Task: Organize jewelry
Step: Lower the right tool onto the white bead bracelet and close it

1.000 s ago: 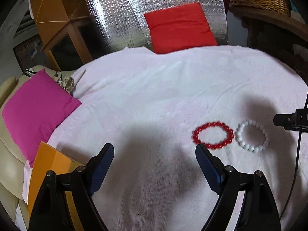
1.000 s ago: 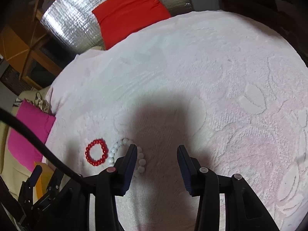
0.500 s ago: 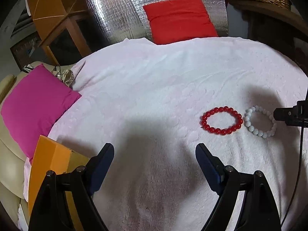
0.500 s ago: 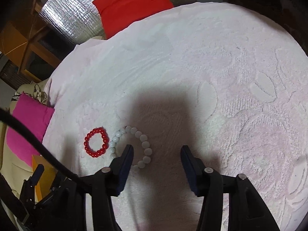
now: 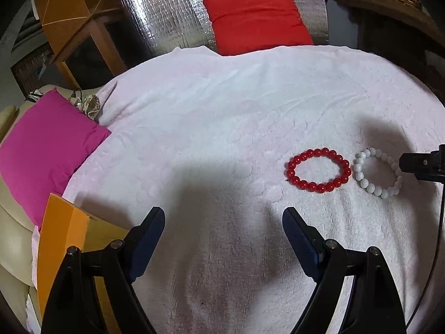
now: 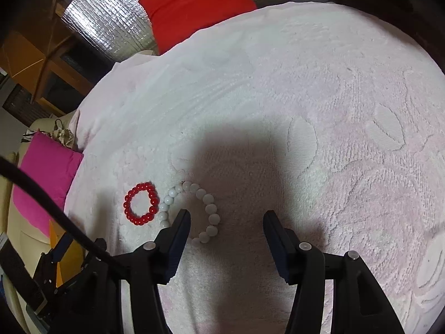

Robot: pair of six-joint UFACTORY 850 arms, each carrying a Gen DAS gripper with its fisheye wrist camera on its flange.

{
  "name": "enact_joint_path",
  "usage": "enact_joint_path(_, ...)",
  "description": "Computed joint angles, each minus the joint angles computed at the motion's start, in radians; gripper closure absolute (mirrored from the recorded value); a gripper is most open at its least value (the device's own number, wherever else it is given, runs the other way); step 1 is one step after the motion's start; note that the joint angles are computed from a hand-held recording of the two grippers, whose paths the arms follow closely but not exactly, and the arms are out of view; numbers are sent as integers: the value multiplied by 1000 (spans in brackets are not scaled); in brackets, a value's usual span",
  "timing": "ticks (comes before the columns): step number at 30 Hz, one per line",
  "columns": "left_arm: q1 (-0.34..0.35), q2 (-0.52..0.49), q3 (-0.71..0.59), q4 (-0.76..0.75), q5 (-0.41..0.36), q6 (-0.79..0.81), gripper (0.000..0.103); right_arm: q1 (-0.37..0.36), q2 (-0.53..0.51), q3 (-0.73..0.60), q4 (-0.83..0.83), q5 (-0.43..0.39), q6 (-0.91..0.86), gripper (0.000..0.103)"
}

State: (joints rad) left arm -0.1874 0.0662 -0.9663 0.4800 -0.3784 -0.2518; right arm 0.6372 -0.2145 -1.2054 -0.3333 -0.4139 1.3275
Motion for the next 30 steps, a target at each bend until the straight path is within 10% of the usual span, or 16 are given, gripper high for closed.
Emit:
enact_joint_path(12,18,-37,-35,-62,-23,34,16,17,-20,-18,-14,20,-40,37)
enact_joint_path(22,54,-45,-46,-113,-31,77,16,121,-145,-166,-276,-196,21,29)
enact_joint_path(30,47,-44,-45,-140,-27,104,16,158,-155,-166,-417,-293,84,62)
